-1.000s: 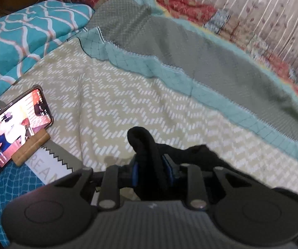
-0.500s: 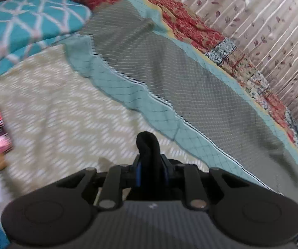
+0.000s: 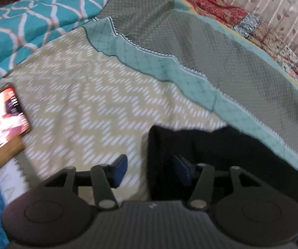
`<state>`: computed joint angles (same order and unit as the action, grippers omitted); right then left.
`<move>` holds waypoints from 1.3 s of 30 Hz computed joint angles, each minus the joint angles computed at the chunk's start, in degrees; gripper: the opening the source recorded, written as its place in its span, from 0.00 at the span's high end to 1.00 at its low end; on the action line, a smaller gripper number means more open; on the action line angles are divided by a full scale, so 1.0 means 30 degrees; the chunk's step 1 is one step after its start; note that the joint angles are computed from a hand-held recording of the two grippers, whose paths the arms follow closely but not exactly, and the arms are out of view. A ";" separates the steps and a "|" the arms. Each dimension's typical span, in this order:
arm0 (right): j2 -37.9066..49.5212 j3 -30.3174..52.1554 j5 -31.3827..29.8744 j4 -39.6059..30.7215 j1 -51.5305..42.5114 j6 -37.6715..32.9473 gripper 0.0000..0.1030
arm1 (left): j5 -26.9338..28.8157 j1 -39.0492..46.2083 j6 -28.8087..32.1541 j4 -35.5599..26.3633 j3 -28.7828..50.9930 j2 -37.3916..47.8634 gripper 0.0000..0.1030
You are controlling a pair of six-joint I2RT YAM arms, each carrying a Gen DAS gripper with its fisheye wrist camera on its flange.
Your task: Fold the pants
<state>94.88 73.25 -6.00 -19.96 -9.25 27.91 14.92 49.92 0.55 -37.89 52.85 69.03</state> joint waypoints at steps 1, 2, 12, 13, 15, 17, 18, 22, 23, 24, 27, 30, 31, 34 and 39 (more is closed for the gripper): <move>-0.0034 -0.0144 0.0046 0.0110 0.0236 0.0399 0.44 | 0.0080 0.0374 0.0517 -0.0408 -0.0136 -0.0489 0.44; 0.0314 0.0016 -0.0097 0.0258 0.0293 0.0622 0.44 | 0.0223 0.0857 0.1138 -0.0840 -0.0293 -0.0968 0.44; 0.3247 0.2791 0.1247 -0.0773 0.2086 0.1060 0.96 | 0.0646 0.3928 0.4865 -0.4842 -0.0171 -0.2492 0.39; 0.3284 0.3206 0.1906 -0.1305 0.2251 0.0490 0.96 | 0.0516 0.3943 0.4944 -0.4889 -0.0253 -0.2567 0.39; 0.2440 0.2616 0.3472 -0.0516 0.2087 0.0194 0.96 | 0.0513 0.4092 0.5062 -0.4971 -0.0432 -0.2659 0.40; 0.1664 0.2221 0.4266 -0.0368 0.0908 0.1587 0.96 | 0.0641 0.4208 0.5175 -0.5131 -0.0541 -0.2718 0.40; 0.1583 0.2347 0.4449 -0.0925 0.0359 0.2174 0.96 | 0.0685 0.4209 0.5303 -0.5208 -0.0601 -0.2772 0.40; 0.1659 0.2996 0.4213 -0.3833 -0.0508 0.0887 0.90 | 0.0813 0.4228 0.5612 -0.5395 -0.0918 -0.3161 0.39; 0.1189 0.2626 0.4278 -0.4100 -0.0592 0.0806 0.85 | 0.0963 0.4352 0.5705 -0.5567 -0.0885 -0.3241 0.39; 0.0238 0.1697 0.3989 -0.3755 -0.0783 0.0904 0.76 | 0.1193 0.4562 0.5845 -0.5818 -0.0814 -0.3313 0.39; -0.2962 -0.1035 0.2564 -0.3255 -0.1361 0.0901 0.69 | 0.2144 0.5625 0.6788 -0.6844 -0.0486 -0.3410 0.34; -0.6643 -0.3622 0.0514 -0.3939 -0.1763 -0.0096 0.69 | 0.3258 0.7242 0.8352 -0.8161 -0.0183 -0.3629 0.28; -0.8174 -0.4508 -0.0354 -0.4486 -0.2015 -0.0554 0.68 | 0.3714 0.7938 0.9042 -0.8702 -0.0078 -0.3710 0.27; -1.2493 -0.6393 -0.2775 -0.6991 -0.2573 -0.2379 0.68 | 0.5313 1.0545 1.1342 -1.0828 0.0722 -0.2982 0.24; -1.8945 -0.7641 -0.6089 -1.2580 -0.1774 -0.4584 0.67 | 0.7318 1.4816 1.5650 -1.4926 0.2416 -0.0479 0.19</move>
